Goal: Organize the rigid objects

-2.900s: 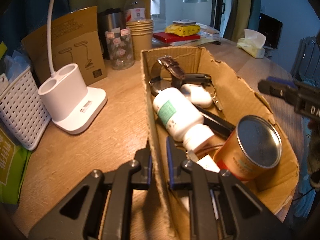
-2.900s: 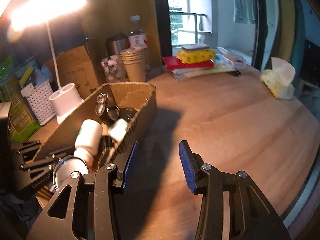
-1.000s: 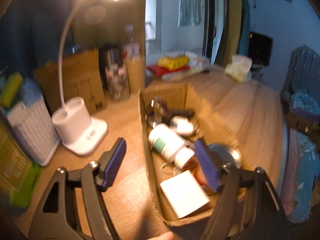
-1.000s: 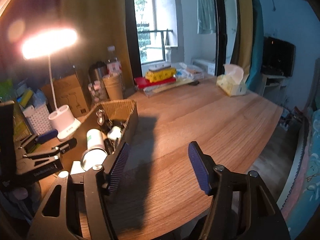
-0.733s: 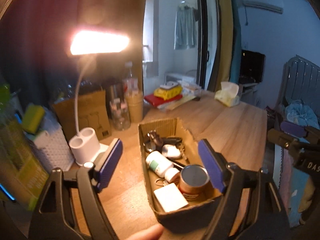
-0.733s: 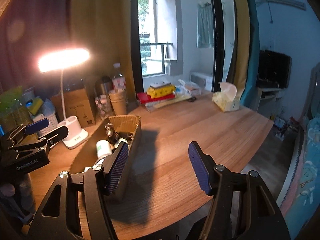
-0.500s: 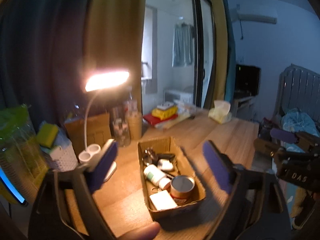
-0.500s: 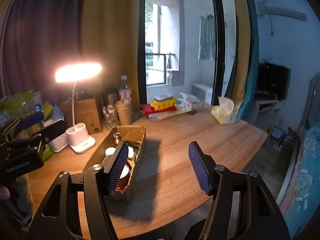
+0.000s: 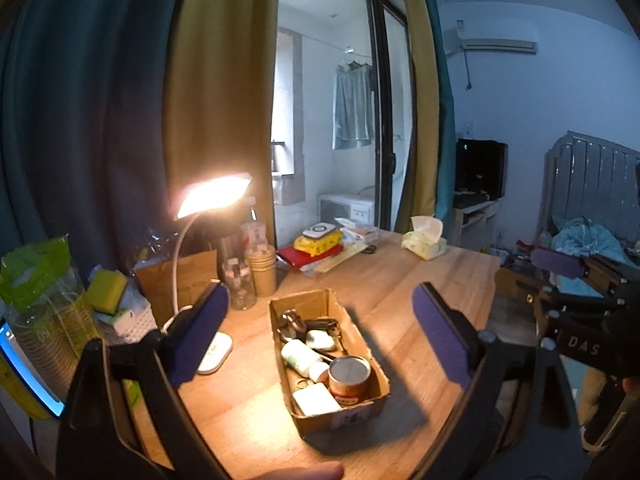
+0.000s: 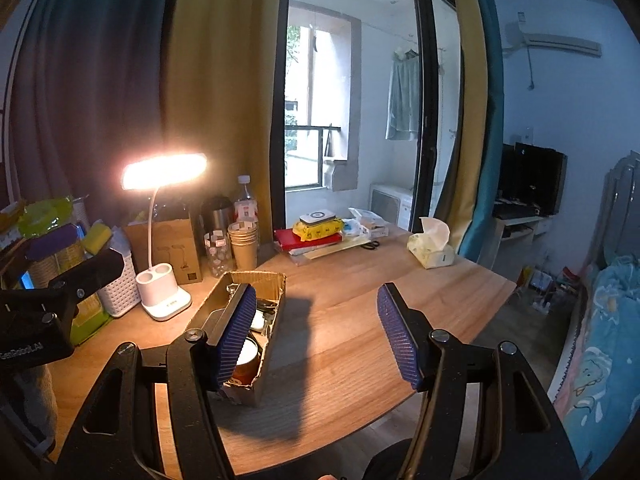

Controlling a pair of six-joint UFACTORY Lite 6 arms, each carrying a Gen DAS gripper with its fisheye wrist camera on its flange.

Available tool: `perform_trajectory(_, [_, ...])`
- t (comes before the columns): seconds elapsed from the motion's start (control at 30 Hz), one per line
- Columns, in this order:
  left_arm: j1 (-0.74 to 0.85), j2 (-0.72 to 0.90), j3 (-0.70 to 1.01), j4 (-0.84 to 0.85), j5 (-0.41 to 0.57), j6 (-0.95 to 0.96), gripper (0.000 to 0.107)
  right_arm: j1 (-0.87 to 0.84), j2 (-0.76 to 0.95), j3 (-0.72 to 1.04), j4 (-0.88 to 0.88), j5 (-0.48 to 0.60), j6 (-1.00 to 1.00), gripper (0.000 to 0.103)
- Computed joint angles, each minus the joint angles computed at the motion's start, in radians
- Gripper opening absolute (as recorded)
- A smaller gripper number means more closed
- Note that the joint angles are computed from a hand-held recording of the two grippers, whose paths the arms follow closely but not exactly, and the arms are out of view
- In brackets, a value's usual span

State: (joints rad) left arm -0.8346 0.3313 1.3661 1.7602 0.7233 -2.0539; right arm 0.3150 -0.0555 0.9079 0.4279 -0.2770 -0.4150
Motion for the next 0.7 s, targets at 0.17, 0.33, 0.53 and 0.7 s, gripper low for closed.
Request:
perform_trajectory(0.17, [-0.007,0.003,-0.002,0.007,0.009,-0.007,0.094,0.000,0.002,0.000,-0.001,0.003,0.005,0.066])
perform_trajectory(0.33, [0.002,0.018,0.009,0.003,0.013,-0.013,0.094,-0.001,0.017,0.007,0.015,0.005,-0.013,0.066])
perform_trajectory(0.53, [0.007,0.028,0.024,-0.012,0.003,0.002,0.094,-0.009,0.040,0.019,-0.027,0.010,0.042,0.066])
perform_trajectory(0.7, [0.002,0.024,0.019,-0.004,0.011,-0.007,0.094,-0.018,0.056,0.027,-0.074,0.012,0.085,0.067])
